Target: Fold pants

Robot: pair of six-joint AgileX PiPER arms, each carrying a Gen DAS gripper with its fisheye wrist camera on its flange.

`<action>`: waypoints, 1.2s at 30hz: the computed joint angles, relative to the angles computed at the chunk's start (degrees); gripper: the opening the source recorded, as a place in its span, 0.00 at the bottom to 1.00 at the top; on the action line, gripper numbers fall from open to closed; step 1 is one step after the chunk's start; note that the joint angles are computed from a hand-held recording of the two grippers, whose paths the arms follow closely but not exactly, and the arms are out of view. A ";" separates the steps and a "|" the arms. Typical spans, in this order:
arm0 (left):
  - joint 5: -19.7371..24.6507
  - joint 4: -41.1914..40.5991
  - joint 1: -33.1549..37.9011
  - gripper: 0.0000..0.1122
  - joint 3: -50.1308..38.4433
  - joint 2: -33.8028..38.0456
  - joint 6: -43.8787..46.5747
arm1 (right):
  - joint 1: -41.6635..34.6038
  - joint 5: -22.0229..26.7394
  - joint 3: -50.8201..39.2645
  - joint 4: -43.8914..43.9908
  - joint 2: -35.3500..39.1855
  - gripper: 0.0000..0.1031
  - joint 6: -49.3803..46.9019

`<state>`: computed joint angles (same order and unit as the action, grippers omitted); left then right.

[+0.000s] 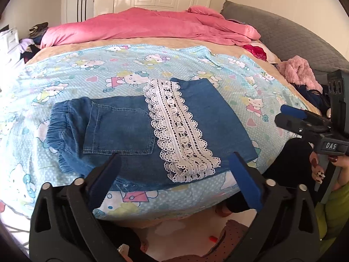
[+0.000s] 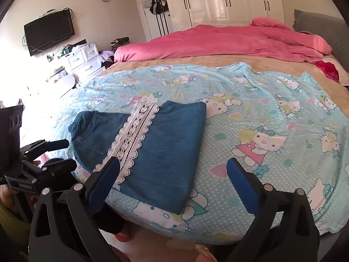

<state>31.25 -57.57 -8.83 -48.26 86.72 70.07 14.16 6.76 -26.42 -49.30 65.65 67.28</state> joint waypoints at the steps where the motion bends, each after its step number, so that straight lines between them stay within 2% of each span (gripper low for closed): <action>1: 0.03 0.01 0.16 0.83 0.04 -0.04 0.01 | 0.05 0.28 -0.13 0.17 -0.21 0.95 -0.07; 4: -0.23 0.08 0.69 0.83 0.08 -0.09 -0.31 | 0.82 1.17 -1.16 -1.66 0.03 0.95 1.57; 8: -0.34 -0.11 2.48 0.83 0.08 0.19 -0.12 | 2.14 2.21 -5.08 3.00 2.17 0.95 -4.84; 10: -0.26 -0.37 3.71 0.83 0.03 0.60 0.12 | 2.65 2.46 -8.09 10.05 4.14 0.95 -13.15; 14: 1.59 -2.13 7.91 0.83 -0.06 1.77 2.11 | 3.76 3.27 -16.44 29.38 10.92 0.95 -35.86; 16: 2.98 -3.09 10.67 0.83 -0.58 3.03 3.01 | 4.26 5.08 -21.28 39.01 14.64 0.95 -47.09; 22: 5.66 -4.15 16.65 0.83 -2.85 6.89 3.44 | 6.11 13.29 -38.66 57.49 27.52 0.95 -72.04; 25: 7.05 -4.17 18.43 0.83 -4.10 9.04 2.84 | 6.90 18.37 -48.65 64.15 34.88 0.95 -80.12; 28: 10.37 -6.09 20.06 0.82 -5.49 11.38 3.37 | 7.97 26.96 -62.86 67.80 44.88 0.95 -84.29; 30: 12.00 -6.56 20.33 0.67 -6.39 12.66 3.21 | 8.47 34.64 -73.17 68.10 51.38 0.95 -84.58; 32: 12.13 -5.13 19.50 0.58 -7.78 14.28 0.81 | 9.42 41.27 -84.63 67.71 59.14 0.95 -84.26; 36: 14.21 -6.13 19.13 0.53 -9.82 17.82 -0.42 | 10.57 53.68 -107.55 65.36 73.72 0.95 -81.16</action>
